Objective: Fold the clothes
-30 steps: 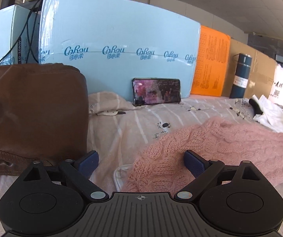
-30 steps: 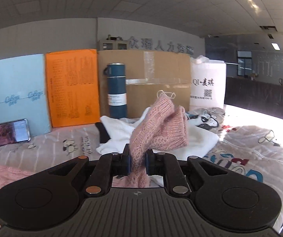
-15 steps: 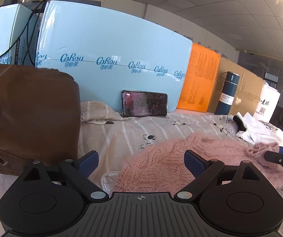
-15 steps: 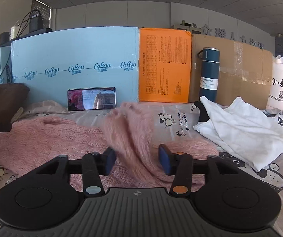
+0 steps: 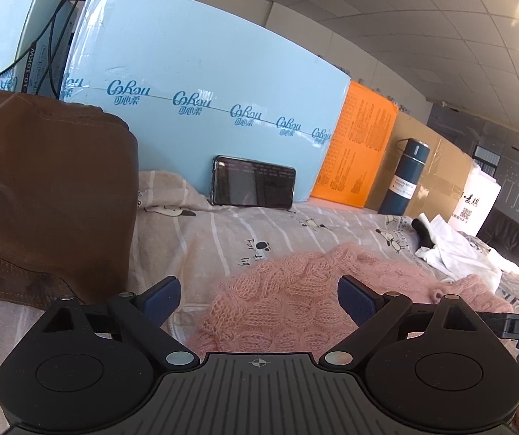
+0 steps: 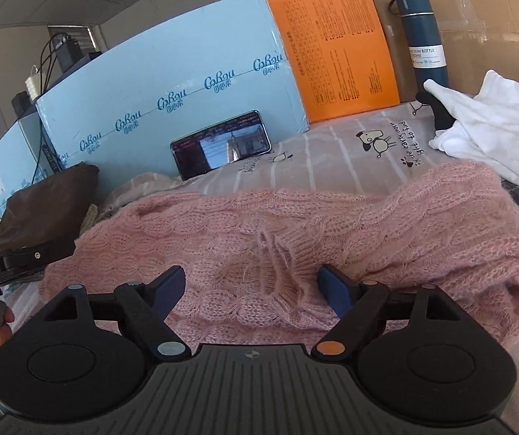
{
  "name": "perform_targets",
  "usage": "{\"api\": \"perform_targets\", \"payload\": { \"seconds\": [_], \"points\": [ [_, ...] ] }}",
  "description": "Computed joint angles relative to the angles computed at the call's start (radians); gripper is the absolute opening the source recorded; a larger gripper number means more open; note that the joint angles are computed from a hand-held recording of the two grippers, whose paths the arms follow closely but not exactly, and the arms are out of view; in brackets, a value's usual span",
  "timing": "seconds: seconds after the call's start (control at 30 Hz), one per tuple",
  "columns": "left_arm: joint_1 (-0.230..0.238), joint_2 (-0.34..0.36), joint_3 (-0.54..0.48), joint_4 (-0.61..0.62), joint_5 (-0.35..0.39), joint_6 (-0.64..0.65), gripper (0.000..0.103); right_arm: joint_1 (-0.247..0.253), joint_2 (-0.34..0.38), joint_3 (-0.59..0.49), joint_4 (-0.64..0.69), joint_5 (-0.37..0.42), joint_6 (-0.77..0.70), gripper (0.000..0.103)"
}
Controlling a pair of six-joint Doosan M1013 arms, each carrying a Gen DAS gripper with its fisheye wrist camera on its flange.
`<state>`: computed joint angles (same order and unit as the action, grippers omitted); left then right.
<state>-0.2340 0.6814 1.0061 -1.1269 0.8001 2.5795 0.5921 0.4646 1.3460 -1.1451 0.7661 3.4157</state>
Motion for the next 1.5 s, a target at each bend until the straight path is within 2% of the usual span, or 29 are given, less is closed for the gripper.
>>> {"api": "perform_targets", "payload": {
  "seconds": [0.1, 0.2, 0.33, 0.4, 0.43, 0.5, 0.6, 0.67, 0.7, 0.73, 0.77, 0.8, 0.83, 0.93, 1.1, 1.2, 1.23, 1.33, 1.4, 1.47, 1.5],
  "points": [
    [0.003, 0.007, -0.013, 0.011, 0.037, -0.021, 0.095, 0.018, -0.028, 0.051, -0.158, -0.009, 0.161, 0.080],
    [-0.001, 0.005, -0.012, 0.034, 0.048, -0.014, 0.095, 0.046, -0.054, 0.098, -0.297, 0.096, 0.325, 0.084],
    [-0.004, 0.003, -0.011, 0.054, 0.048, -0.015, 0.096, 0.084, -0.038, 0.075, -0.264, 0.423, 0.362, 0.086],
    [-0.005, 0.003, -0.011, 0.060, 0.046, -0.018, 0.096, 0.088, -0.023, 0.054, -0.220, 0.547, 0.364, 0.090],
    [-0.006, 0.003, -0.011, 0.063, 0.046, -0.020, 0.096, 0.084, -0.022, 0.050, -0.190, 0.571, 0.365, 0.092],
    [-0.007, 0.004, -0.012, 0.072, 0.044, -0.025, 0.096, 0.065, -0.033, 0.057, -0.114, 0.543, 0.392, 0.092],
    [-0.009, 0.007, -0.018, 0.086, 0.051, -0.032, 0.095, 0.034, -0.052, 0.084, -0.040, 0.420, 0.458, 0.092],
    [-0.009, 0.008, -0.020, 0.087, 0.057, -0.026, 0.095, 0.021, -0.051, 0.088, -0.016, 0.363, 0.480, 0.087],
    [-0.010, 0.009, -0.020, 0.087, 0.060, -0.022, 0.095, 0.019, -0.045, 0.078, -0.012, 0.360, 0.459, 0.078],
    [-0.010, 0.009, -0.020, 0.084, 0.062, -0.015, 0.095, 0.020, -0.037, 0.063, -0.011, 0.365, 0.426, 0.058],
    [-0.010, 0.008, -0.019, 0.082, 0.063, -0.008, 0.095, 0.020, -0.031, 0.054, -0.013, 0.364, 0.404, 0.051],
    [-0.010, 0.008, -0.019, 0.079, 0.065, -0.002, 0.095, 0.024, -0.024, 0.046, -0.027, 0.372, 0.387, 0.038],
    [-0.009, 0.009, -0.019, 0.075, 0.069, 0.003, 0.095, 0.028, -0.018, 0.038, -0.045, 0.383, 0.369, 0.032],
    [-0.006, 0.012, -0.023, 0.056, 0.091, 0.023, 0.094, 0.053, -0.009, 0.035, -0.132, 0.433, 0.319, 0.026],
    [0.009, 0.022, -0.026, -0.072, 0.224, 0.157, 0.095, 0.071, -0.025, 0.051, -0.182, 0.532, 0.292, 0.024],
    [0.007, 0.010, -0.002, -0.111, 0.230, 0.241, 0.095, 0.070, -0.014, 0.031, -0.162, 0.651, 0.216, 0.024],
    [0.005, 0.006, 0.005, -0.115, 0.224, 0.261, 0.095, 0.068, -0.011, 0.026, -0.151, 0.676, 0.193, 0.024],
    [-0.018, -0.016, 0.028, 0.004, 0.068, 0.179, 0.095, 0.064, 0.001, 0.004, -0.135, 0.709, 0.126, 0.025],
    [-0.031, -0.022, 0.029, 0.108, -0.025, 0.074, 0.095, 0.067, 0.018, -0.019, -0.154, 0.726, 0.078, 0.025],
    [-0.040, -0.006, -0.006, 0.255, -0.052, -0.105, 0.095, 0.073, 0.039, -0.049, -0.192, 0.743, 0.028, 0.026],
    [-0.040, -0.001, -0.017, 0.282, -0.046, -0.136, 0.095, 0.076, 0.049, -0.064, -0.213, 0.744, 0.007, 0.026]
  ]
}}
